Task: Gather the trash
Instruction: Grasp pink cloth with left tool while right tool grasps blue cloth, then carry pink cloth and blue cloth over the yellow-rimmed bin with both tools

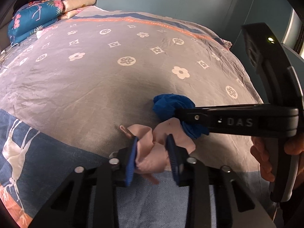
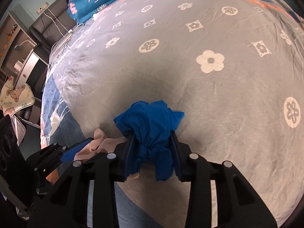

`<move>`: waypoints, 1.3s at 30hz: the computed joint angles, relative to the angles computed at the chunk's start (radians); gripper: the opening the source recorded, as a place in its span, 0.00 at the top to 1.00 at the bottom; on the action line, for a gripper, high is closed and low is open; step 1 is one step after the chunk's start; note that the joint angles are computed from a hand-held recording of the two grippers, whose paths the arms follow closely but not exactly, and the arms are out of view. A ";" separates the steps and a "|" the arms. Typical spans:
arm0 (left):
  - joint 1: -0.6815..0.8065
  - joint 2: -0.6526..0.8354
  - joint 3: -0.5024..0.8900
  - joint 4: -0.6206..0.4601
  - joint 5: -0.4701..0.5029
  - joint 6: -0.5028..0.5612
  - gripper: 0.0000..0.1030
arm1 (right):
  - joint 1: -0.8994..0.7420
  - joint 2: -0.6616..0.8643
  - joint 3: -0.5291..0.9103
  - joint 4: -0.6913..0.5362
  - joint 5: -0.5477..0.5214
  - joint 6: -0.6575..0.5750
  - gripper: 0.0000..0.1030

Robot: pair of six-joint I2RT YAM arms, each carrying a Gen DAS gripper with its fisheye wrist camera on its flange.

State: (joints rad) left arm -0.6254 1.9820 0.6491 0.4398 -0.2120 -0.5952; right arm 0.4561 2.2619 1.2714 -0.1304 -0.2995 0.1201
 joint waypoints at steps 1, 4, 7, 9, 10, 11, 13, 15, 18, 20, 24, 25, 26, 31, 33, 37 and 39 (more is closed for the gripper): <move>-0.001 -0.001 -0.001 0.000 0.002 -0.001 0.79 | 0.000 0.002 0.002 -0.002 -0.004 0.003 0.74; 0.006 -0.003 -0.010 0.009 0.010 -0.005 0.84 | -0.005 -0.002 -0.014 0.021 -0.027 0.014 0.82; 0.011 -0.008 -0.017 0.018 0.016 -0.007 0.85 | -0.013 -0.014 -0.045 0.061 -0.042 0.032 0.86; 0.011 -0.013 -0.020 0.021 0.018 -0.007 0.85 | -0.023 -0.025 -0.070 0.091 -0.062 0.052 0.88; 0.011 -0.017 -0.023 0.021 0.018 -0.007 0.86 | -0.030 -0.031 -0.081 0.105 -0.071 0.063 0.88; 0.011 -0.023 -0.028 0.024 0.019 -0.008 0.86 | -0.038 -0.038 -0.091 0.116 -0.081 0.071 0.89; 0.014 -0.036 -0.037 0.030 0.025 -0.011 0.88 | -0.050 -0.068 -0.127 0.149 -0.085 0.086 0.89; 0.022 -0.047 -0.049 0.040 0.041 -0.016 0.89 | -0.055 -0.101 -0.161 0.172 -0.082 0.093 0.89; 0.029 -0.078 -0.071 0.053 0.054 -0.026 0.92 | -0.064 -0.147 -0.201 0.196 -0.075 0.102 0.89; 0.026 -0.108 -0.085 0.054 0.048 -0.027 0.93 | -0.073 -0.178 -0.226 0.209 -0.078 0.104 0.89; 0.016 -0.166 -0.106 0.040 0.026 -0.016 0.94 | -0.087 -0.250 -0.282 0.226 -0.076 0.103 0.89; 0.016 -0.176 -0.109 0.034 0.023 -0.014 0.94 | -0.090 -0.261 -0.290 0.227 -0.077 0.103 0.89; 0.015 -0.187 -0.112 0.026 0.021 -0.015 0.94 | -0.095 -0.271 -0.298 0.229 -0.081 0.102 0.89; -0.005 -0.270 -0.132 -0.010 -0.002 -0.013 0.94 | -0.115 -0.354 -0.370 0.245 -0.096 0.117 0.89; -0.015 -0.314 -0.142 -0.029 -0.015 -0.011 0.94 | -0.120 -0.388 -0.403 0.262 -0.097 0.124 0.89; -0.050 -0.428 -0.161 -0.091 -0.058 -0.019 0.94 | -0.138 -0.462 -0.467 0.277 -0.111 0.132 0.89; -0.078 -0.481 -0.162 -0.133 -0.092 -0.023 0.94 | -0.145 -0.514 -0.508 0.282 -0.119 0.134 0.89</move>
State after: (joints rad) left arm -0.7037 1.5006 0.4871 0.3069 -0.3041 -0.6181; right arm 0.3110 1.7479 0.7636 0.1518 -0.4185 0.2537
